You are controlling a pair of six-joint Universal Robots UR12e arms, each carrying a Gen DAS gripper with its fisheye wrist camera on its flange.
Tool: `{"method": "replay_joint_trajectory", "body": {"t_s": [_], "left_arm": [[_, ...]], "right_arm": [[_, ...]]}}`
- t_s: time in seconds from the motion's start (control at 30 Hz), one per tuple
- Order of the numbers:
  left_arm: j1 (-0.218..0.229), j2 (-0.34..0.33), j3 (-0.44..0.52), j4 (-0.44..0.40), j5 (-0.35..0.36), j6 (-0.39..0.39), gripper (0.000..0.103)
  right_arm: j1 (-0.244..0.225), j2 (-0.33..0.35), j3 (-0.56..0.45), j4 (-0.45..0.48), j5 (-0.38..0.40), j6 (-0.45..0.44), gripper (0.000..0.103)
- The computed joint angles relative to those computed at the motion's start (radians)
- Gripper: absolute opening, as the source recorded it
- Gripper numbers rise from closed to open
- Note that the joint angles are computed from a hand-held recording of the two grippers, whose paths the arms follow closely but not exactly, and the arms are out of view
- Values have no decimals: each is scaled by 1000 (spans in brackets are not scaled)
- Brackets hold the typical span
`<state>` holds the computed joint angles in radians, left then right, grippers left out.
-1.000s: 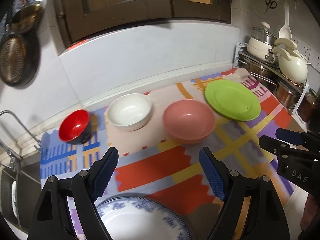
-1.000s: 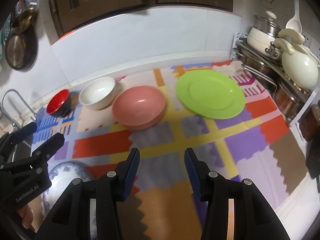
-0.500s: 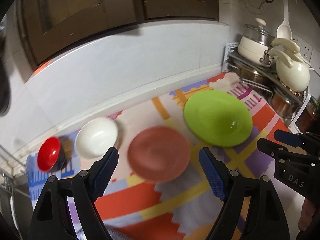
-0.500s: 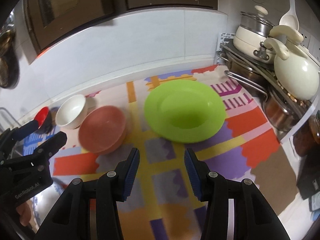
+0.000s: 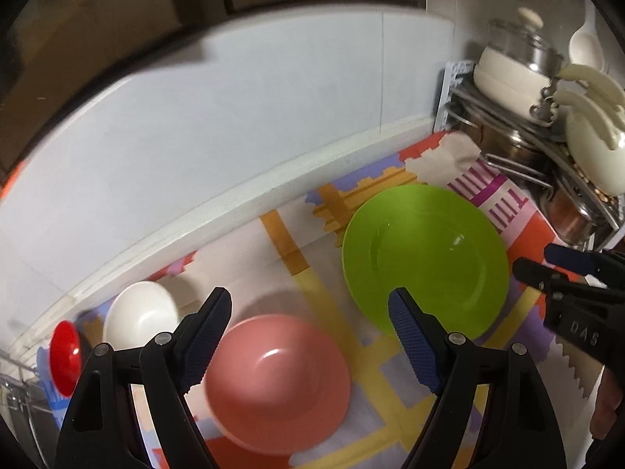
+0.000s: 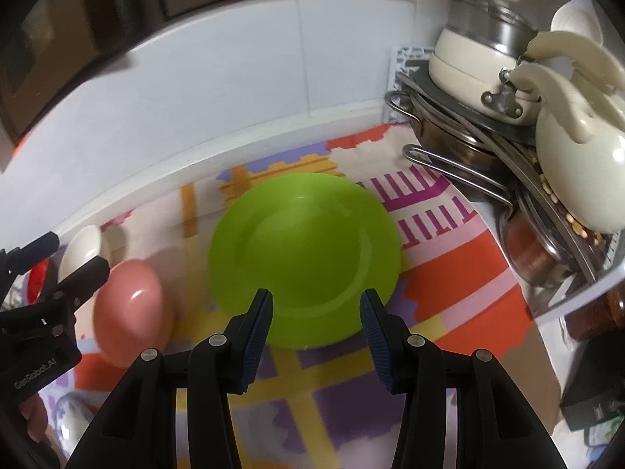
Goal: Organize plates and bowls
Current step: 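Move both open tools to the rim of the lime-green plate, then close the left tool on the green plate rim while the right tool grips it too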
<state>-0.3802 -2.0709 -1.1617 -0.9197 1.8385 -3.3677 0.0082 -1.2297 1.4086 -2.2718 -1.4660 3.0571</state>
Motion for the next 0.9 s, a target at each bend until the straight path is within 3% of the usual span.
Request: {"method": "replay_joint_trajectory", "body": {"t_s": [0.37, 0.5, 0.67, 0.9], "left_arm": [[25, -140, 182, -196, -87, -15, 80], [31, -184, 245, -258, -111, -34, 77], [39, -238, 329, -350, -170, -42, 74], [37, -286, 403, -412, -171, -58, 67]], "right_arm": [[-11, 140, -158, 138, -77, 34, 48], [-15, 180, -203, 187, -71, 29, 48], [-20, 213, -242, 231, -74, 44, 48], [-29, 244, -277, 270, -89, 72, 48]]}}
